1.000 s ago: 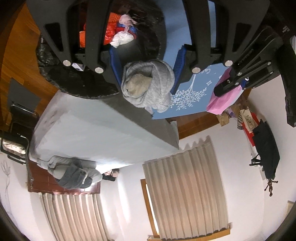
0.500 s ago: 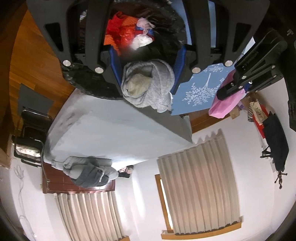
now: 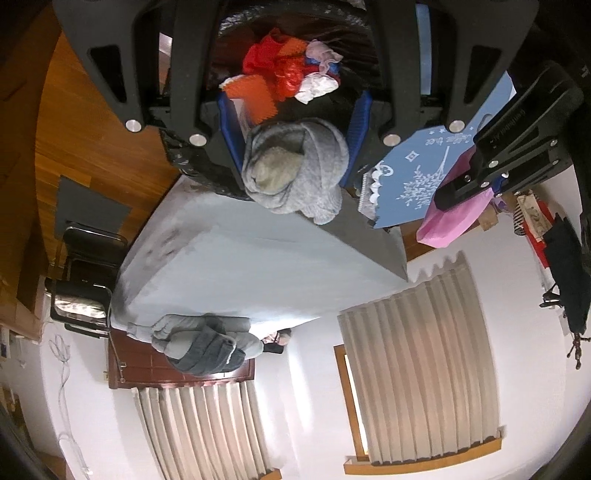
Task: Collect trash
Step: 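Open both grippers to drop the mask and sock into the bin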
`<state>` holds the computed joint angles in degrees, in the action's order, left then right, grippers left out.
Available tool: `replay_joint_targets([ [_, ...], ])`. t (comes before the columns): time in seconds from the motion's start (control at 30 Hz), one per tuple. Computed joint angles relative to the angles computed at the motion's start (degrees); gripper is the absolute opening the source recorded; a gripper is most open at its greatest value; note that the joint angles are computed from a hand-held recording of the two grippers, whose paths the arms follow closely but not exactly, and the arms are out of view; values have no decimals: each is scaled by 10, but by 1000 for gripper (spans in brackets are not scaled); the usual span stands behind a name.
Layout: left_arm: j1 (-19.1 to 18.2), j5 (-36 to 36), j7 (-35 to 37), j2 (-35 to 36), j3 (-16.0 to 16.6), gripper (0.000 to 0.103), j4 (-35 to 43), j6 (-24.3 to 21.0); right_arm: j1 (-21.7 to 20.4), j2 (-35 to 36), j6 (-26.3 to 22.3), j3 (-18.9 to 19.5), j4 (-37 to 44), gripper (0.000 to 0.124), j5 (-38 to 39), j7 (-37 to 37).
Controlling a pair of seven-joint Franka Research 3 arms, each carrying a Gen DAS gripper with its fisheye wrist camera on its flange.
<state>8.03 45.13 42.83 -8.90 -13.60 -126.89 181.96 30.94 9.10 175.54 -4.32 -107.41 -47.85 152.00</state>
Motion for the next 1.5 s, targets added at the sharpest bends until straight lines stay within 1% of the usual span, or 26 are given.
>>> replay_joint_targets([
  [0.23, -29, -22, 31, 25, 13, 16, 16, 1, -8, 0, -7, -2, -5, 48, -3, 1],
  [0.33, -52, -56, 67, 35, 30, 16, 18, 3, -13, 1, -13, 0, -5, 48, 4, -5],
  [0.57, -76, -92, 108, 58, 41, 16, 29, 3, -18, 13, -19, 1, -2, 48, 32, -31],
  [0.83, -98, -147, 166, 88, 56, 16, 47, -7, -15, 36, -16, -5, 6, 48, 104, -94],
  [0.87, -99, -154, 173, 93, 57, 16, 50, -10, -9, 37, -17, -10, 6, 48, 108, -96],
  [1.0, -105, -190, 207, 110, 56, 17, 63, -23, -7, 54, -18, -10, 16, 48, 155, -139],
  [1.03, -103, -218, 234, 115, 51, 19, 66, -25, -10, 59, -20, -7, 22, 50, 172, -156],
  [1.1, -102, -261, 274, 123, 43, 22, 72, -28, -3, 68, -26, -15, 29, 52, 189, -172],
  [1.13, -103, -269, 282, 127, 43, 28, 76, -31, 2, 72, -30, -20, 33, 54, 195, -177],
  [1.17, -102, -282, 293, 130, 41, 31, 77, -32, 6, 77, -34, -24, 39, 59, 200, -180],
  [1.23, -107, -279, 288, 133, 48, 38, 79, -35, 12, 82, -34, -33, 43, 68, 208, -184],
  [1.27, -107, -283, 289, 133, 49, 40, 79, -35, 14, 84, -35, -36, 44, 71, 212, -186],
  [1.3, -105, -292, 294, 133, 48, 44, 77, -34, 19, 85, -35, -43, 45, 72, 211, -184],
  [1.37, -100, -312, 310, 133, 43, 51, 74, -33, 34, 85, -33, -62, 44, 81, 200, -168],
  [1.4, -96, -327, 324, 133, 39, 57, 73, -31, 42, 84, -33, -72, 42, 83, 191, -157],
  [1.43, -97, -327, 322, 131, 42, 59, 71, -28, 48, 82, -32, -81, 41, 87, 180, -144],
  [1.5, -101, -317, 310, 128, 51, 62, 70, -27, 53, 77, -34, -87, 37, 91, 165, -128],
])
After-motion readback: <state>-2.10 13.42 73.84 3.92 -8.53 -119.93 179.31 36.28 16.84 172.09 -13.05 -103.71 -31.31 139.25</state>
